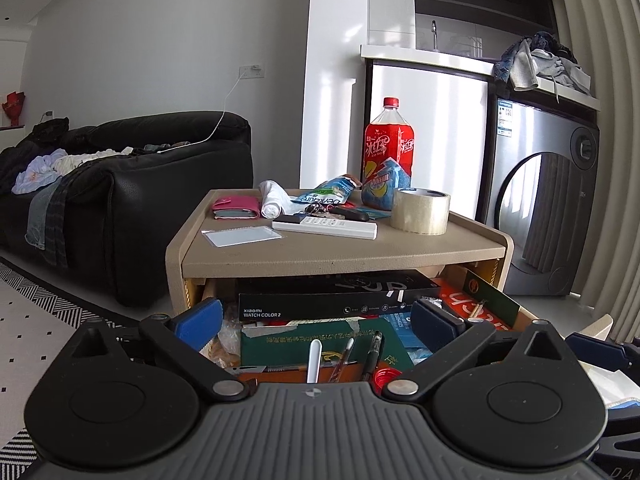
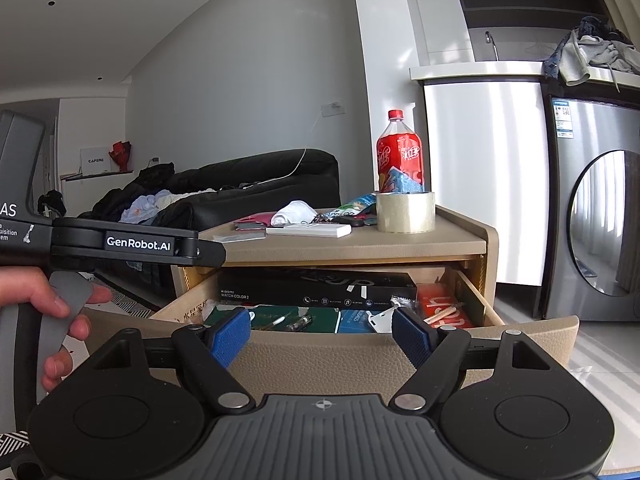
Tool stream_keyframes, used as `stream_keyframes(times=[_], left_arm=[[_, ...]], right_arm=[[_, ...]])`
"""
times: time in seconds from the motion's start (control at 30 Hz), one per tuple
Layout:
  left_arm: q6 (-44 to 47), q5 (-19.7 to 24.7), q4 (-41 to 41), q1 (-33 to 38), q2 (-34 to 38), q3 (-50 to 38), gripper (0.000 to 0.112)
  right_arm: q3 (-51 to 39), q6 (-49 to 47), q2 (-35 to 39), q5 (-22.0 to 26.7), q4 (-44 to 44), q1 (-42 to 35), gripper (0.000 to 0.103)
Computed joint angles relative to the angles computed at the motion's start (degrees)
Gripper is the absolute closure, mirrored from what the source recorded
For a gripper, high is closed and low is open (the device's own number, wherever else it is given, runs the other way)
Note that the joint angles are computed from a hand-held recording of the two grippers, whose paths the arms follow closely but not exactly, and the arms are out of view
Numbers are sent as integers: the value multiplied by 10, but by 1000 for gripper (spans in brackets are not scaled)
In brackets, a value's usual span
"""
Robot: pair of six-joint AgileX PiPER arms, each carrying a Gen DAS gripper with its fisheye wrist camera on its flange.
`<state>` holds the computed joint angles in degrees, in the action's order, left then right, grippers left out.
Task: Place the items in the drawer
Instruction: 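Move the right gripper to the drawer front's metal handle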
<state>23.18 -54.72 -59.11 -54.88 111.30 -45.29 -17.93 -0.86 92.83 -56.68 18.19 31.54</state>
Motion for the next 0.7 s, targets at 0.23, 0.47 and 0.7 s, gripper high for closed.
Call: stream_keyframes(times=[0.23, 0.47, 0.7], left_arm=[[-64, -67, -26, -49, 13, 47, 9], [-112, -110, -43, -89, 34, 76, 9], [-138, -146, -55, -127, 59, 98, 9]], right_arm=[[3, -7, 0, 1, 14, 8, 22], [10, -15, -3, -2, 38, 22, 22], [17, -27, -1, -7, 75, 50, 22]])
